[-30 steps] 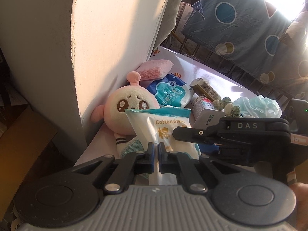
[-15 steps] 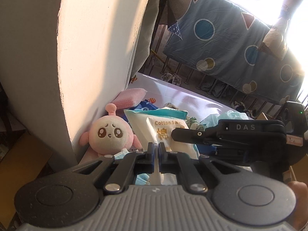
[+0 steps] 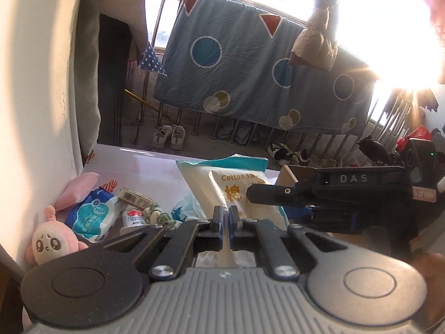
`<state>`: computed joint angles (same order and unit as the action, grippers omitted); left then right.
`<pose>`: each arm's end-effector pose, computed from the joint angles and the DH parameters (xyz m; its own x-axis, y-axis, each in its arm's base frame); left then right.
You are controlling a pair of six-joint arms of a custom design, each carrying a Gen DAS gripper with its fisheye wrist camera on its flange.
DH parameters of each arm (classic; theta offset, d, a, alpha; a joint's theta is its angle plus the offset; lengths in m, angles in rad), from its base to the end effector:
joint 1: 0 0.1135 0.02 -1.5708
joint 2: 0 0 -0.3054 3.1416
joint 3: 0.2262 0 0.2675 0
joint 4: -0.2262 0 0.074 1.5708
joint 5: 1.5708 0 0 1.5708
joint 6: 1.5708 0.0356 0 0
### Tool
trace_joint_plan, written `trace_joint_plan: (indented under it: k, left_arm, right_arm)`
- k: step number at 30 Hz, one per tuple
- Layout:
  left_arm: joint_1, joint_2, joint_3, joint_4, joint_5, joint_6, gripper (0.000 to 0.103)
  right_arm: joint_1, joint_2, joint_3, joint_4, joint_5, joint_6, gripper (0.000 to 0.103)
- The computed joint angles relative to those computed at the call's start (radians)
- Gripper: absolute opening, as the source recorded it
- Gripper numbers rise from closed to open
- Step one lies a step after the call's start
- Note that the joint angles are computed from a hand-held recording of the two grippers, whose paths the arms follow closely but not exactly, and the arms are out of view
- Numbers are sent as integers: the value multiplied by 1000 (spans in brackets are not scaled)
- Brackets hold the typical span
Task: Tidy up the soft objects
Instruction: 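Lift the cotton-swab bag with the right tool and drop it into the cardboard box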
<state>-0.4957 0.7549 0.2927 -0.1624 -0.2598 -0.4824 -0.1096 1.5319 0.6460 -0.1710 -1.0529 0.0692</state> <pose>0.1324 -0.0612 0.1968 -0.5839 -0.1939 -0.7883 0.0062 0.9699 -0.2432 0.2663 0.0018 0.1749 -0.8891 0.1323 -0.4381 -0.3096 0.5309 0.7888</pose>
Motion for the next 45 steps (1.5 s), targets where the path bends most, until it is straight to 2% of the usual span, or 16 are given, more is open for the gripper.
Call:
trace_joint_plan:
  k: [2, 6, 10, 16, 24, 31, 34, 38, 40, 42, 44, 45]
  left_arm:
    - [-90, 159, 47, 109, -27, -16, 5]
    - [-193, 457, 177, 255, -23, -17, 5]
    - [-215, 739, 343, 328, 52, 0, 4]
    - [-224, 1089, 656, 277, 115, 33, 5]
    - [-195, 1423, 1046, 95, 135, 67, 5]
    - [-173, 1619, 1334, -154, 128, 101, 8]
    - [-163, 1657, 1384, -205, 126, 100, 12]
    - [-153, 1649, 1362, -196, 132, 96, 16]
    - [-145, 1625, 1333, -175, 136, 91, 17]
    - [-141, 1592, 1291, -150, 142, 86, 23]
    - [-145, 1555, 1260, -131, 145, 74, 36]
    - [-145, 1529, 1232, -118, 148, 69, 39]
  right_arm:
    - [-112, 13, 60, -142, -28, -118, 26]
    - [-331, 121, 217, -408, -45, -367, 26]
    - [-474, 268, 387, -547, -5, -500, 26]
    - [-533, 523, 642, -559, 76, -467, 26]
    - [-496, 833, 1011, -578, 171, -389, 25]
    - [-425, 1072, 1295, -605, 237, -319, 25]
    - [-404, 1160, 1378, -631, 276, -285, 27]
    - [-396, 1178, 1367, -589, 316, -264, 27]
    - [-403, 1154, 1327, -552, 292, -251, 28]
    - [-409, 1111, 1274, -508, 281, -225, 32]
    - [-423, 1066, 1222, -470, 259, -199, 41]
    - [-429, 1040, 1189, -445, 246, -186, 42]
